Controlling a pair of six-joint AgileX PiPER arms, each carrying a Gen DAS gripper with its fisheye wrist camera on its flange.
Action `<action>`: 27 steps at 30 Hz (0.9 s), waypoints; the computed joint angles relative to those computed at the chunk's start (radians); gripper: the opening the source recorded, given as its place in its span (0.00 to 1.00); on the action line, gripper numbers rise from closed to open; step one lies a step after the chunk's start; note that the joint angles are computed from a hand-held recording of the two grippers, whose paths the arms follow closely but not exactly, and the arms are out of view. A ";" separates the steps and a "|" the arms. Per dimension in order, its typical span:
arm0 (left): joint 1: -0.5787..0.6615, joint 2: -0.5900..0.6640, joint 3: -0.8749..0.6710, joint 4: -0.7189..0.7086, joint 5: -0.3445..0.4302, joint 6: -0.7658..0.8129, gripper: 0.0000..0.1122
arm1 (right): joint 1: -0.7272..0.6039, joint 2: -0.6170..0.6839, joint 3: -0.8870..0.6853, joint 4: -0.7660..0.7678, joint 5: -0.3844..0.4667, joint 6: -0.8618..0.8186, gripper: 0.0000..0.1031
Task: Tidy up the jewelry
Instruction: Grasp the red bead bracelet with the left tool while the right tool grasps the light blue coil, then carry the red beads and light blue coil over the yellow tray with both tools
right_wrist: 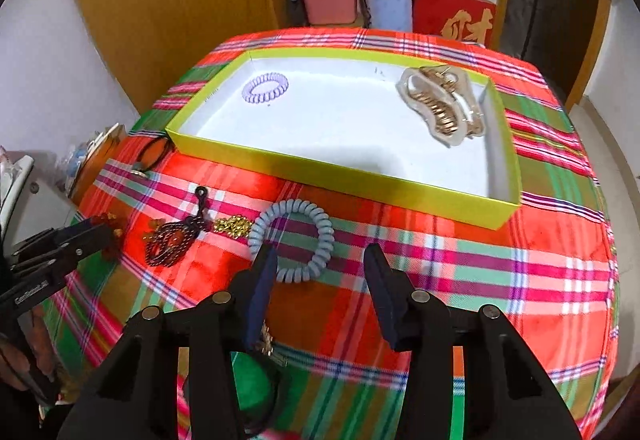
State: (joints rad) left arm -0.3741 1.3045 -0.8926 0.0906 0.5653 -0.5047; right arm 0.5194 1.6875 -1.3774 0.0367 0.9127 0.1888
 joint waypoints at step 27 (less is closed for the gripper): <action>-0.077 -0.057 0.007 0.054 -0.008 -0.037 0.08 | 0.020 -0.039 0.006 -0.113 0.007 0.078 0.09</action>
State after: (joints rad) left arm -0.4515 1.2475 -0.8855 0.1445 0.5575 -0.5417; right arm 0.5396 1.6486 -1.3718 -0.0763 0.9195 0.2667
